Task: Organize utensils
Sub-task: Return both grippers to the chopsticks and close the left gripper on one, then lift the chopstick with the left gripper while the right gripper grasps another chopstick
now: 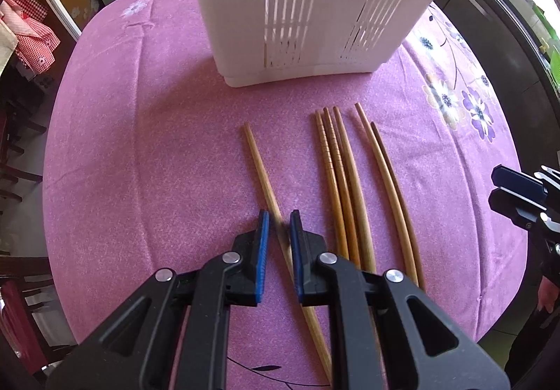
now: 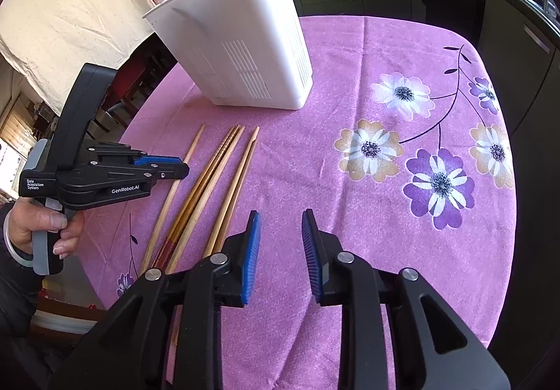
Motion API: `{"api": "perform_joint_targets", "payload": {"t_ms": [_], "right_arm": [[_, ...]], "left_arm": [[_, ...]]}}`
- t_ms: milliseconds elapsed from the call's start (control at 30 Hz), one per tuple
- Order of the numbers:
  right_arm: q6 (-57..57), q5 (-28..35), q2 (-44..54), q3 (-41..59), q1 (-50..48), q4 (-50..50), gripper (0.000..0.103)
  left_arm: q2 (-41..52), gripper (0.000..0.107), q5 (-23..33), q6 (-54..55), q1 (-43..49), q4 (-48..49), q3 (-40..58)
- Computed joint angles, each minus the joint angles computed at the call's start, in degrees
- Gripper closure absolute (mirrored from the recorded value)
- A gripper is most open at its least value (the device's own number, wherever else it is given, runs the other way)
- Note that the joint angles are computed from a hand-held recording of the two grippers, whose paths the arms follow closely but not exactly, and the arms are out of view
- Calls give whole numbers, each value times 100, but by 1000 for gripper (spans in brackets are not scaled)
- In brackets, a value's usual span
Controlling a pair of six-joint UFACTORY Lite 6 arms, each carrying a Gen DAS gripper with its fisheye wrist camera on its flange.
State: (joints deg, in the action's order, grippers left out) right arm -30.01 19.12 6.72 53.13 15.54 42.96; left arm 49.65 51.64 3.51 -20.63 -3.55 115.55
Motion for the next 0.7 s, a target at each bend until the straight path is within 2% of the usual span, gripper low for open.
{"api": "perform_joint_targets", "payload": {"t_ms": [200,400,700], "right_arm": [[256,-12,116,130,139,-252,78],[365,14,224,251,137,-350,78],[693,143,658,787,304,-588,78]], "left_arm": [[-227,100,-289,140,51,-120,-403],[-925,101,-565,606,496,-449,-1056],[-2894,101,-1090,1660,1053,-1392,-2579]]}}
